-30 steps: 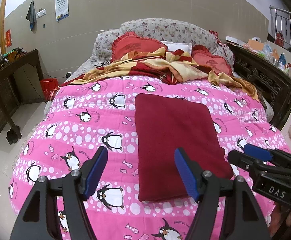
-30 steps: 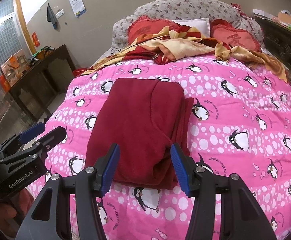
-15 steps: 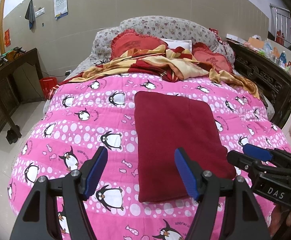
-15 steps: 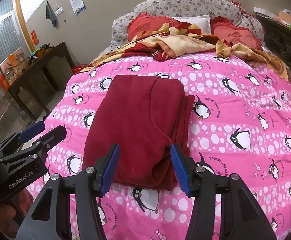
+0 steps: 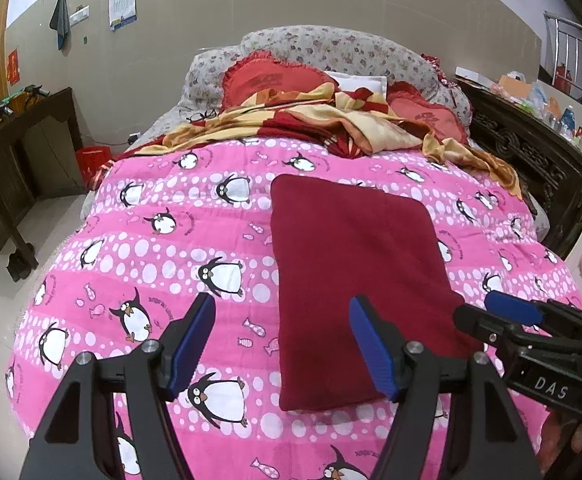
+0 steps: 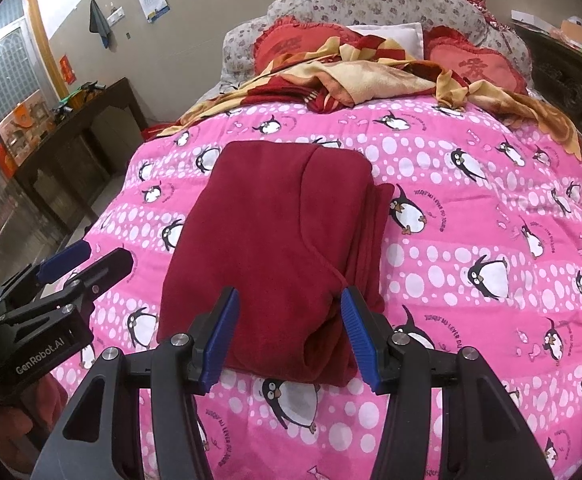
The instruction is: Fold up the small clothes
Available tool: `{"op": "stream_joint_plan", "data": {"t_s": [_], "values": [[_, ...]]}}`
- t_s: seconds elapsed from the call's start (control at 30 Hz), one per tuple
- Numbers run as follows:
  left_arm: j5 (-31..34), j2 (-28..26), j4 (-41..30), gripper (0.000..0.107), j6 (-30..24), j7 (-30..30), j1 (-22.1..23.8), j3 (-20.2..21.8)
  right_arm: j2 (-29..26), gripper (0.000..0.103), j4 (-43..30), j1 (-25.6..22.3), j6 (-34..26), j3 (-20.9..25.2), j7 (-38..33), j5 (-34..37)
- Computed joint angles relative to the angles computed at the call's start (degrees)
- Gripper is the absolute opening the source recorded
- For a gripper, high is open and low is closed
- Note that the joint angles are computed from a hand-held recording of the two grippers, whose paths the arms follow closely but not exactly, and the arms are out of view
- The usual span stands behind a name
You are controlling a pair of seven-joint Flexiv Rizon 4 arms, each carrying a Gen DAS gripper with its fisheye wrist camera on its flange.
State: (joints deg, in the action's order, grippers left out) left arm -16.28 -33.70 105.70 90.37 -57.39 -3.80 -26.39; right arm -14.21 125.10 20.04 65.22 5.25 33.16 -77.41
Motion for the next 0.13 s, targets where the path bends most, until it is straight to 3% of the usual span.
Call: {"op": "stream_joint_plan", "data": {"t_s": [0.13], "values": [[-0.5,-1.3,-2.4,0.073,-2.4,-1.1,-2.3,3.2,-0.6,0.058,0.3,-0.6,0.6,-0.4,-0.2,0.5]]}}
